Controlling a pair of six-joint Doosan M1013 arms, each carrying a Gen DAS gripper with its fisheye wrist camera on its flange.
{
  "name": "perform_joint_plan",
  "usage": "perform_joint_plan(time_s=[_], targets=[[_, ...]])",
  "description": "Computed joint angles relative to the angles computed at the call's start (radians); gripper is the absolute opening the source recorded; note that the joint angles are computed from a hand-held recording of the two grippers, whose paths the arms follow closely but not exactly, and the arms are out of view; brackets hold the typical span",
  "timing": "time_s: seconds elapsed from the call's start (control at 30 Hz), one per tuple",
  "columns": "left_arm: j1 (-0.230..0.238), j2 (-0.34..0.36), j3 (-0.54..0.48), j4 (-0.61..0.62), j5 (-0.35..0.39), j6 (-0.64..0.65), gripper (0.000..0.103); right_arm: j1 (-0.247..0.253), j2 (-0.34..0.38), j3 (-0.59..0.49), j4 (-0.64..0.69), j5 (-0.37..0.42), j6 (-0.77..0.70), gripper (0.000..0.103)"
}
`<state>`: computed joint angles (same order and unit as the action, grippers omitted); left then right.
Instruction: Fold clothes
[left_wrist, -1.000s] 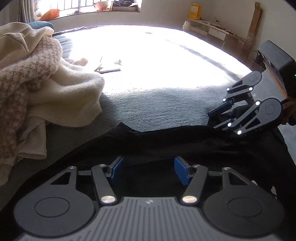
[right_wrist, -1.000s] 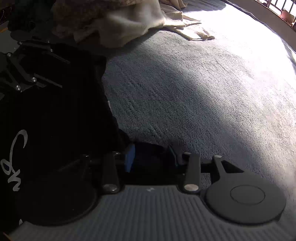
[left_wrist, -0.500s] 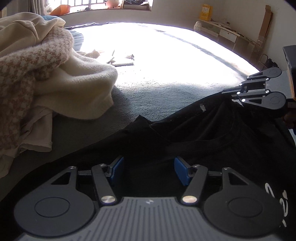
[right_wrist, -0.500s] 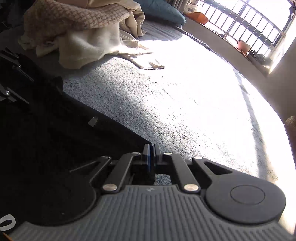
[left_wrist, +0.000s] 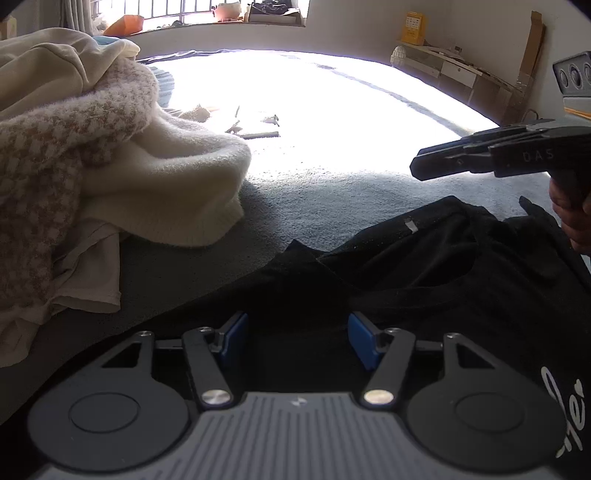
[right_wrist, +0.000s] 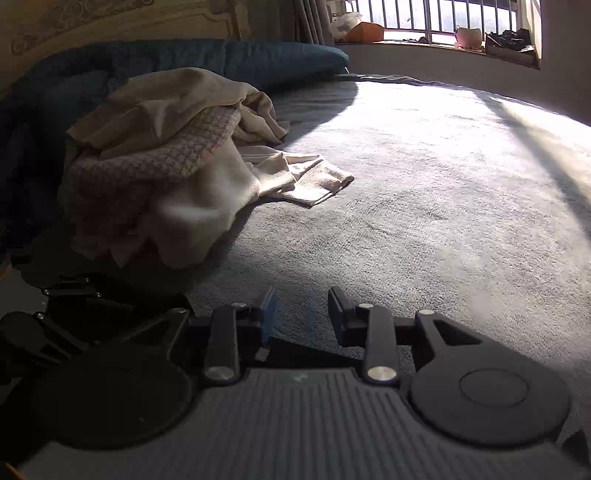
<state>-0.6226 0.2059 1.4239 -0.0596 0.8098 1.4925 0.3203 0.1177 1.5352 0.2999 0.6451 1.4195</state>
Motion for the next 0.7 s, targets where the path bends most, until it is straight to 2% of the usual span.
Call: perform_joint_plan(time_s=[0.07,0.17,0.3,0.47,0.57,0.63,0.67,0.7], targets=[[0.006,-0.003,0.003,-0.003,-0.001,-0.005,0.061,0.011,0.054,-0.054,0.120,0.082,-0.170,0.031],[0.014,-0.009,0.013,-0.021,-0.002,0.017,0.061,0.026,0.119,-0.130,0.166,0.202,-0.264,0.031],[0.017,-0.017,0.030,-0.033,-0.015,0.053,0.062,0.015,0.177,-0.197,0.261,0.301,-0.253,0.031],[0.021,-0.026,0.048,-0.055,-0.037,0.080,0.063,-0.003,0.205,-0.232,0.354,0.363,-0.188,0.031],[0.023,-0.028,0.053,-0.062,-0.043,0.091,0.063,0.001,0.221,-0.249,0.333,0.387,-0.122,0.031],[0.023,-0.030,0.056,-0.062,-0.045,0.098,0.063,0.026,0.225,-0.259,0.244,0.403,-0.132,0.031],[0.023,-0.030,0.056,-0.059,-0.046,0.100,0.063,0.043,0.218,-0.253,0.195,0.387,-0.162,0.028],[0.022,-0.032,0.057,-0.051,-0.047,0.100,0.063,0.059,0.210,-0.248,0.149,0.371,-0.188,0.010]])
